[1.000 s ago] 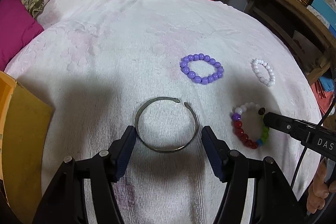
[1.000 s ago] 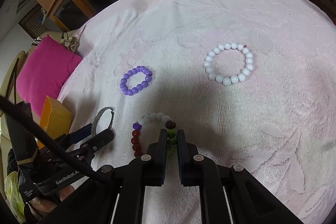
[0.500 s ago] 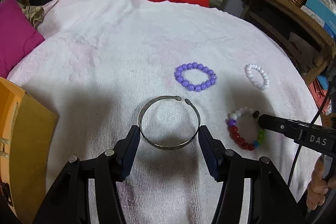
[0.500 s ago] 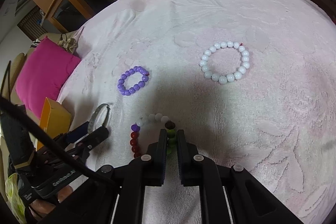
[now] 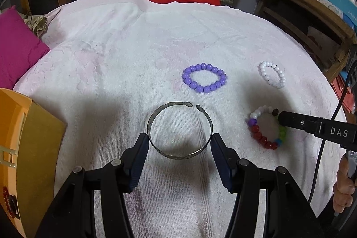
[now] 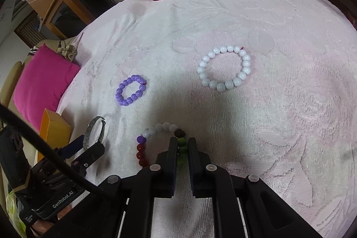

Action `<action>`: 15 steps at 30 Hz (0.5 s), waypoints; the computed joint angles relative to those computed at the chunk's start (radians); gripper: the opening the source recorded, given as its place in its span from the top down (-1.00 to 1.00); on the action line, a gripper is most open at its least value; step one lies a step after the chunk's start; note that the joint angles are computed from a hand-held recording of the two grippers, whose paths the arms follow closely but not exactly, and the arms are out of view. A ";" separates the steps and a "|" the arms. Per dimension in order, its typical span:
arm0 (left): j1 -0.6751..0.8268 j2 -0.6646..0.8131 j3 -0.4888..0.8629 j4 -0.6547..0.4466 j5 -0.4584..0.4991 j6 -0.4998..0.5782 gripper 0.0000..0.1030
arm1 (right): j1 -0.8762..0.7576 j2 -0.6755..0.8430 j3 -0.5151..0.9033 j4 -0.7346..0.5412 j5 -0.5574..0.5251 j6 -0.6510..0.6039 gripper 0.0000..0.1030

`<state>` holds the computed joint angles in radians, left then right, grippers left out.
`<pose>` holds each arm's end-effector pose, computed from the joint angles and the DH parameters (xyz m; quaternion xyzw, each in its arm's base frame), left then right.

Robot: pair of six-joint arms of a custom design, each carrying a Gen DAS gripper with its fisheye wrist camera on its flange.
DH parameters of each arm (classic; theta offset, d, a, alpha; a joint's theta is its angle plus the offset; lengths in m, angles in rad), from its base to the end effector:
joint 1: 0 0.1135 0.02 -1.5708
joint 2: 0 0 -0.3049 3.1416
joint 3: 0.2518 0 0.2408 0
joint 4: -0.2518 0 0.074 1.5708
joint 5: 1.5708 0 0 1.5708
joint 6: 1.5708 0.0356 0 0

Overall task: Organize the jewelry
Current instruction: 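Lift the multicolor bracelet with the right gripper while the left lifts the bangle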

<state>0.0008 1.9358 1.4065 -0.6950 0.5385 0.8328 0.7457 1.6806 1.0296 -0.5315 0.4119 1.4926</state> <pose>0.3959 -0.0179 0.2340 0.4257 0.8500 -0.1723 0.2580 0.2415 0.2037 0.2243 0.3872 0.8799 0.0823 0.2630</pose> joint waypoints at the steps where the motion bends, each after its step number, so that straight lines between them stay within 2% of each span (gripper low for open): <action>1: -0.001 -0.005 -0.007 0.007 -0.003 0.001 -0.14 | 0.001 0.002 0.002 -0.002 0.001 0.003 0.79; 6: -0.002 -0.012 -0.024 0.030 -0.016 0.007 -0.15 | -0.004 0.010 0.007 0.006 -0.017 -0.004 0.72; 9: -0.003 -0.014 -0.030 0.040 -0.023 0.005 -0.15 | -0.009 0.013 0.003 0.024 -0.027 -0.008 0.59; 15: -0.002 -0.018 -0.034 0.051 -0.031 0.004 -0.15 | -0.006 0.039 0.029 0.002 -0.011 -0.026 0.59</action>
